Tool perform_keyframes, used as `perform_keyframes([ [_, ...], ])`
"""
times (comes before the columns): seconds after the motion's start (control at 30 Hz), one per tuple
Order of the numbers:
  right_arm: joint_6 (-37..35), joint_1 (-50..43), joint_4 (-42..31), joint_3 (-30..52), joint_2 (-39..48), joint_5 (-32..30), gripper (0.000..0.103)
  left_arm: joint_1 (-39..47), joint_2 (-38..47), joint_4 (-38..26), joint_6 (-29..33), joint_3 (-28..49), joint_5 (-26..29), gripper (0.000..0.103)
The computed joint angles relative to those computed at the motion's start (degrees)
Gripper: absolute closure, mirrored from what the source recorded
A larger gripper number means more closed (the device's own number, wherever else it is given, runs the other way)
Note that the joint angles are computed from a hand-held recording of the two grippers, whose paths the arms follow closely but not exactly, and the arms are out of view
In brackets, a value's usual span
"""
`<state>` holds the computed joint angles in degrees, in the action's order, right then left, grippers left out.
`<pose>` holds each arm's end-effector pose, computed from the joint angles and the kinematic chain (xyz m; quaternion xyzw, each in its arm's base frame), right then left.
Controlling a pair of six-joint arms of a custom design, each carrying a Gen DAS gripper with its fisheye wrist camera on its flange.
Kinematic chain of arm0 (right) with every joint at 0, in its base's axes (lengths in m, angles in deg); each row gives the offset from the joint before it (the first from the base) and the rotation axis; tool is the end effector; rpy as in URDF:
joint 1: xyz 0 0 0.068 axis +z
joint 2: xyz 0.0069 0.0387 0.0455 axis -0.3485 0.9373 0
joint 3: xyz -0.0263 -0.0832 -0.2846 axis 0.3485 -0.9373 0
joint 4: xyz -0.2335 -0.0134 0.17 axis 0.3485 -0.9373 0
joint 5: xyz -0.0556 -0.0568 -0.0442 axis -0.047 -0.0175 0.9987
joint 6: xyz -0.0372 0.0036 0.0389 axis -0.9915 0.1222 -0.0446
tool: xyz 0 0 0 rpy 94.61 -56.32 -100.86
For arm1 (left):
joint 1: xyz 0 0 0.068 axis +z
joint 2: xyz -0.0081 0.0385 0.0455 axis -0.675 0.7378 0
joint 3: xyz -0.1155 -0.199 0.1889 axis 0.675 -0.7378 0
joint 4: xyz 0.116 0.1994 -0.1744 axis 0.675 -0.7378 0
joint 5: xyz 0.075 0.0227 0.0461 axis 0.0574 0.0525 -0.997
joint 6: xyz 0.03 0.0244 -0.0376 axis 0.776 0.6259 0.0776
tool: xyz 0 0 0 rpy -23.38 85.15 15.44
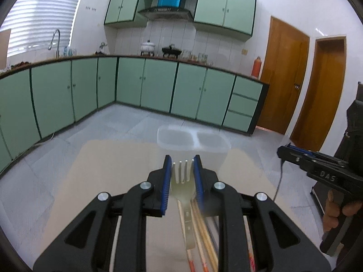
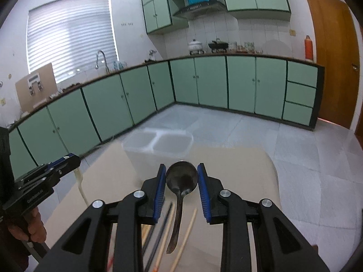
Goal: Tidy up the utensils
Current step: 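Lift the fork with the left gripper while the right gripper carries the spoon to the holder, then lower fork and spoon into the white holder and open both grippers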
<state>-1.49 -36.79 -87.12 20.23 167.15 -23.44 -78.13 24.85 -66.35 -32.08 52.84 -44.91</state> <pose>0.3432 -0.0722 0.3073 -0.2696 0.8206 0.2393 0.4435 0.2250 -0.1326 0.2703 -0.1561 0.8276 0.0032 0.5391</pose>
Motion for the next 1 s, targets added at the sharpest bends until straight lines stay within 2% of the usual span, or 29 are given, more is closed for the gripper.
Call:
perform_keyframes([
  [0.27, 12.7, 6.84, 9.26, 10.87, 4.71, 1.21, 0.075, 8.3, 5.44, 7.78, 11.95, 10.16, 4.21, 0.084],
  [0.4, 18.65, 10.19, 14.27, 14.89, 7.87, 3.71, 0.075, 11.99, 10.56, 10.52, 14.88, 15.41, 6.86, 0.084],
  [0.53, 21.41, 13.42, 18.73, 16.51, 10.97, 7.55, 0.075, 15.12, 16.17, 12.67, 16.4, 18.97, 8.97, 0.084],
  [0.73, 21.24, 16.56, 22.68, 15.9, 14.69, 12.37, 0.075, 17.69, 23.76, 16.73, 17.94, 20.54, 10.02, 0.084],
  [1.0, 16.86, 17.23, 18.9, 13.34, 16.89, 11.83, 0.075, 19.43, 26.98, 15.95, 15.7, 18.18, 13.36, 0.082],
])
